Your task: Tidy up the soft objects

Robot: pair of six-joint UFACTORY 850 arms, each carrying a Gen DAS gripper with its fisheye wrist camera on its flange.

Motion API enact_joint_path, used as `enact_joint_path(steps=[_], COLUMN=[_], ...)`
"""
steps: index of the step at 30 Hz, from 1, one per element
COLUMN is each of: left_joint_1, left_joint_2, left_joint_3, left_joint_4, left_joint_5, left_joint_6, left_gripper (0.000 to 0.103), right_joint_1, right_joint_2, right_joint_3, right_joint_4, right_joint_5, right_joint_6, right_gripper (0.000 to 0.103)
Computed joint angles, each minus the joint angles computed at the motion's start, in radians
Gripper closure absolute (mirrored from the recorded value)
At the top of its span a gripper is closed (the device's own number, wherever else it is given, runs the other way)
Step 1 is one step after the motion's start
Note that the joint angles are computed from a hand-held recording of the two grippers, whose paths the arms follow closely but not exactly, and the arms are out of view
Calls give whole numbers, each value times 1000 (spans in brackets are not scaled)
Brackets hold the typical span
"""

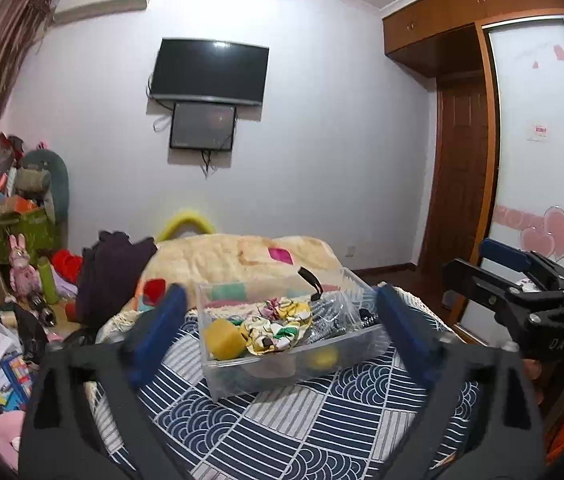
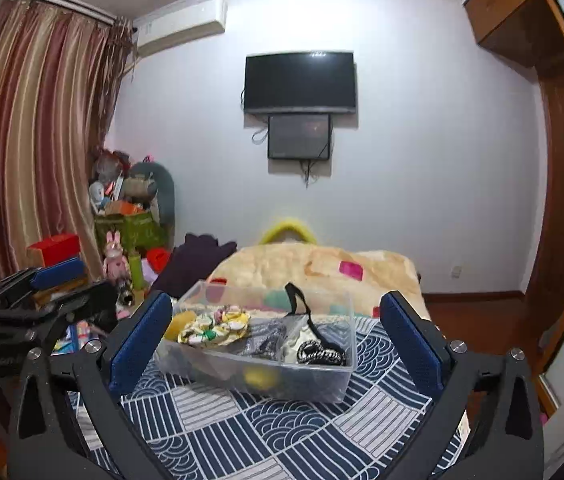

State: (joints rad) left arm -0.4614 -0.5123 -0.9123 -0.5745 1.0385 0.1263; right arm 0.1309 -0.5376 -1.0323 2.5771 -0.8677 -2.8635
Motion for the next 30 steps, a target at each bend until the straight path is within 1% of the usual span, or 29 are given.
enact_joint_path(steps=[2,5,15,30], left_joint_1=[-11,-21,-22,-19], left_joint_2=[-2,1,3,3], left_joint_3=[4,10,18,19], left_joint_4=[-24,-34,-31,-38], left_joint_5=[33,44,46,36], left_joint_6=[26,37,14,6], left_gripper=[2,1,0,0], right_joint_1=[1,-1,-12,-16], right_joint_2=[0,0,5,10], right_joint_3=[3,6,28,39], right_joint_4=[-3,-9,-16,-22], right_joint_5=[-6,-12,-34,-40], right_joint_6=[6,20,38,42], right_gripper=[0,0,0,0])
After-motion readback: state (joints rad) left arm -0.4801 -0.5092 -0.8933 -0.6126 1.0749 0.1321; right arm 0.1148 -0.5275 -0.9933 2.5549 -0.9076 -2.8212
